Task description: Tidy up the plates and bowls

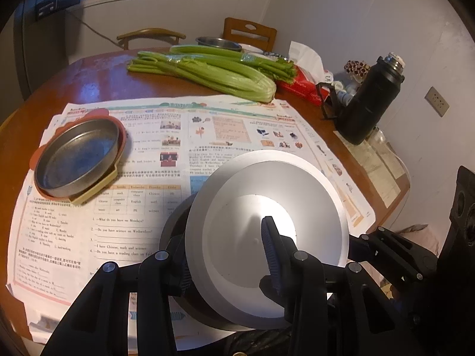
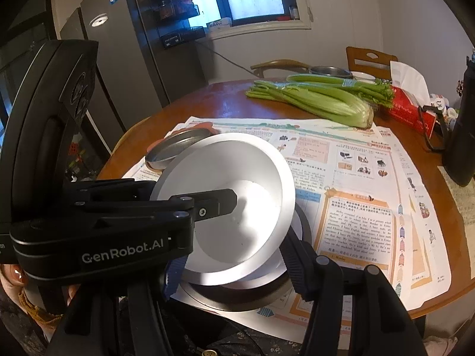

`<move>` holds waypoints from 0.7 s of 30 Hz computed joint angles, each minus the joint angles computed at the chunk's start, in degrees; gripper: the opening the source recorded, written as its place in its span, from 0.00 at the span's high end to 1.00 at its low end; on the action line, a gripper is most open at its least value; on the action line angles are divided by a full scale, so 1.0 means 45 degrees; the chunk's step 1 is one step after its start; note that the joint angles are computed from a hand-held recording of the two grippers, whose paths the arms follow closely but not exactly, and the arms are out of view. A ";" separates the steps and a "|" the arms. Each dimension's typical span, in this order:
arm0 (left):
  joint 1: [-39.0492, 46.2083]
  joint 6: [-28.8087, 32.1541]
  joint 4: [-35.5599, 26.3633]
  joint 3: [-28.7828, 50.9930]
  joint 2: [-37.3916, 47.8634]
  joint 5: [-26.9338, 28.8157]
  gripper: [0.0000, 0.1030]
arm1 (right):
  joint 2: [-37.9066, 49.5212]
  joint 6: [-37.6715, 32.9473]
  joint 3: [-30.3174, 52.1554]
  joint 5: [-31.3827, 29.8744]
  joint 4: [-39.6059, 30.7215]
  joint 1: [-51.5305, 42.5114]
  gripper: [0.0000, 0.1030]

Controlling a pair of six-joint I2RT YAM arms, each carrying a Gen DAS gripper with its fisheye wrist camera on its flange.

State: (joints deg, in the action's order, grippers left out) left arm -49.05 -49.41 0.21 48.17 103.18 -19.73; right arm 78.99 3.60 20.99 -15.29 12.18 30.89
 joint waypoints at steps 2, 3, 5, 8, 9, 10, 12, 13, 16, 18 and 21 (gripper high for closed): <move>0.0065 -0.0022 0.0030 0.0011 0.0127 0.0120 0.60 | 0.0231 -0.0040 0.0035 -0.0037 0.0078 -0.0027 0.42; 0.0103 -0.0037 0.0071 0.0015 0.0216 0.0175 0.60 | 0.0378 -0.0044 0.0076 -0.0085 0.0098 -0.0053 0.42; 0.0162 -0.0037 0.0101 0.0032 0.0332 0.0257 0.59 | 0.0623 -0.0043 0.0137 -0.0161 0.0146 -0.0088 0.42; 0.0205 -0.0032 0.0108 0.0090 0.0494 0.0314 0.59 | 0.0849 -0.0034 0.0193 -0.0141 0.0195 -0.0062 0.42; 0.0229 -0.0026 0.0115 0.0112 0.0553 0.0351 0.59 | 0.0863 -0.0019 0.0180 -0.0131 0.0197 -0.0037 0.42; 0.0249 -0.0022 0.0120 0.0135 0.0607 0.0388 0.59 | 0.0942 -0.0034 0.0190 -0.0152 0.0240 -0.0059 0.42; 0.0263 -0.0031 0.0098 0.0209 0.0727 0.0428 0.59 | 0.1075 -0.0051 0.0222 -0.0153 0.0267 -0.0064 0.42; 0.0271 -0.0028 0.0088 0.0241 0.0781 0.0433 0.59 | 0.1138 -0.0073 0.0240 -0.0151 0.0278 -0.0080 0.42; 0.0257 0.0002 0.0076 0.0277 0.0817 0.0400 0.59 | 0.1357 -0.0063 0.0307 -0.0103 0.0343 -0.0042 0.42; 0.0252 0.0010 0.0059 0.0280 0.0808 0.0395 0.59 | 0.1457 -0.0052 0.0340 -0.0039 0.0352 0.0015 0.42; 0.0236 -0.0002 0.0020 0.0286 0.0801 0.0351 0.59 | 0.1564 -0.0072 0.0363 -0.0132 0.0394 -0.0031 0.42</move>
